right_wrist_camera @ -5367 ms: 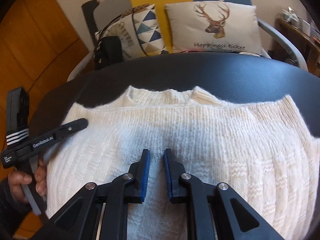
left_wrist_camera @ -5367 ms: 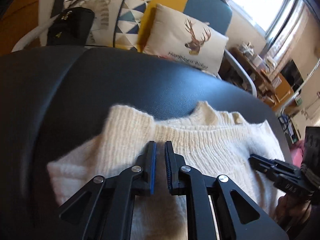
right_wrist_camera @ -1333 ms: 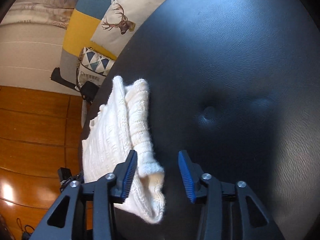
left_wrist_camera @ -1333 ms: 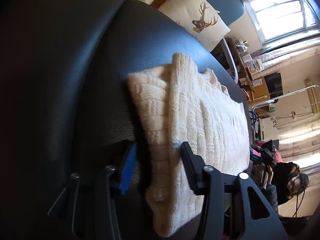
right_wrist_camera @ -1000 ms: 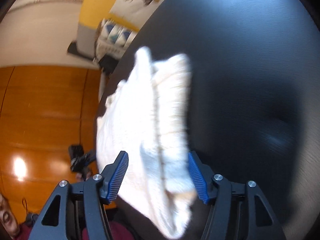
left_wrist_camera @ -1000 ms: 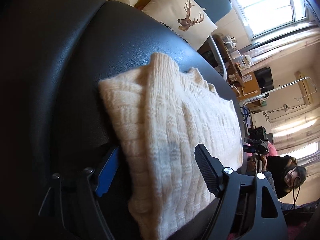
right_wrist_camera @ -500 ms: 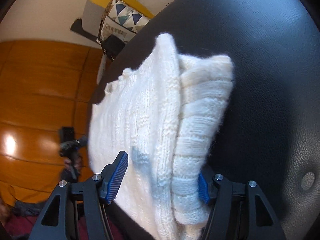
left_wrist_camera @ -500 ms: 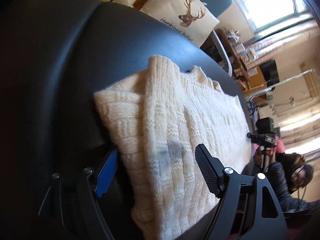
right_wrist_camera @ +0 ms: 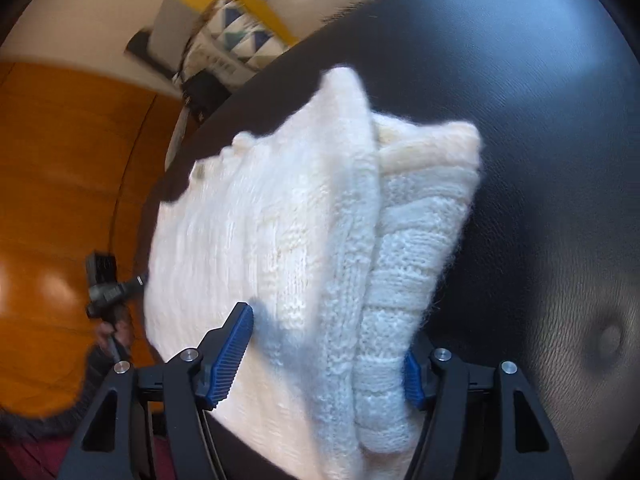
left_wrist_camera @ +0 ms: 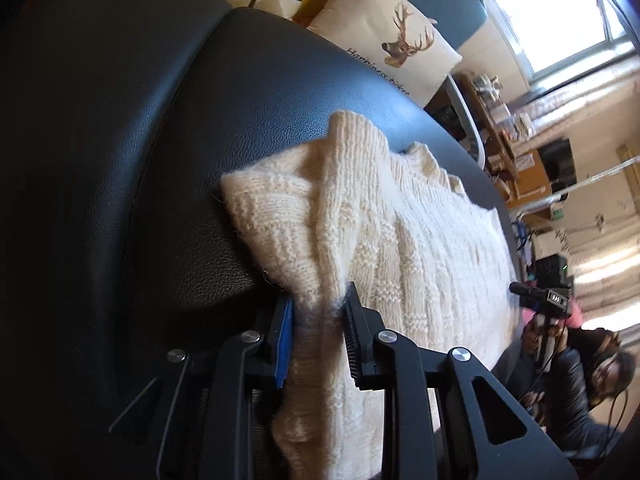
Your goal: Fold clothes
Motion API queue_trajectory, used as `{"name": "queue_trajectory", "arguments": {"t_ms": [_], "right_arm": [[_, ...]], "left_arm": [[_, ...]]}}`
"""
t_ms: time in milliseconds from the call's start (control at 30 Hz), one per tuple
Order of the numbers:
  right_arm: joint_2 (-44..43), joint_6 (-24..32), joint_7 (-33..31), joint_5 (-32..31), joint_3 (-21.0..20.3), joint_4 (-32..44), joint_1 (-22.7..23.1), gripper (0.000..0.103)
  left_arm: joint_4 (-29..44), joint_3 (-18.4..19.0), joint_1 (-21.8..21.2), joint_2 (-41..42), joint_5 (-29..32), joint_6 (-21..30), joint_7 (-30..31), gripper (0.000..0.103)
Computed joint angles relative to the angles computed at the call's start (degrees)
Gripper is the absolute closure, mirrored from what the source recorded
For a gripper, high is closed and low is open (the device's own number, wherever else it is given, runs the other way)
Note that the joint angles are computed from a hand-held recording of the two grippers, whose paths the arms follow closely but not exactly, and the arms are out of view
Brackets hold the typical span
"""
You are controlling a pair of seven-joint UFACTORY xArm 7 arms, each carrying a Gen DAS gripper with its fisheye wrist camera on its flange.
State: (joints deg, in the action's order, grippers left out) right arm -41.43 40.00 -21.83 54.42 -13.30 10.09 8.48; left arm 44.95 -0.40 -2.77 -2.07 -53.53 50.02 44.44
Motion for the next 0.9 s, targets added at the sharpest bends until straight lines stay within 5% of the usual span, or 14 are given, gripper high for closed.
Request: {"name": "queue_trajectory", "arguments": {"t_ms": [167,267,333,433,567,633,800,900], "right_arm": [[0.59,1.46,0.3,-0.3,0.27,0.58,-0.88,0.029],[0.14,1.16,2.25,-2.53,2.03,0.57,-1.46,0.032],[-1.41,-0.26,5.47,-7.36,5.69,-0.01,-2.46,0.049],[-4.8,-2.04,10.27,-13.18,8.46,-1.56,-2.66,0.069],[-8.0,-4.48,14.8,-17.25,9.44,-3.32,-1.21,0.075],[-8.91,-4.75,15.87,-18.42,7.96,-3.93,-0.37,0.074],[-7.35,-3.92,11.24,-8.38,-8.56,-4.87,2.4,0.067],[-8.84,-3.85,10.43,-6.6,-7.7,-5.87,-1.06,0.067]], "left_arm": [[-0.04,0.46,1.13,0.9,-3.2,1.7,0.2,0.068],[-1.11,-1.1,-0.29,-0.86,-0.35,-2.9,-0.18,0.066],[-2.67,-2.3,-2.03,-2.84,2.83,-7.78,-0.17,0.082],[-5.23,-2.66,-4.55,-5.55,5.03,-13.13,0.63,0.087],[-7.96,-2.03,-7.02,-7.49,5.27,-18.22,1.09,0.087],[-8.9,-1.5,-7.94,-8.4,6.47,-19.3,2.2,0.085],[-4.32,0.96,-7.04,-3.73,5.97,-13.24,-1.79,0.067],[-2.75,1.52,-4.58,-3.09,4.71,-8.71,-2.09,0.06]]}}
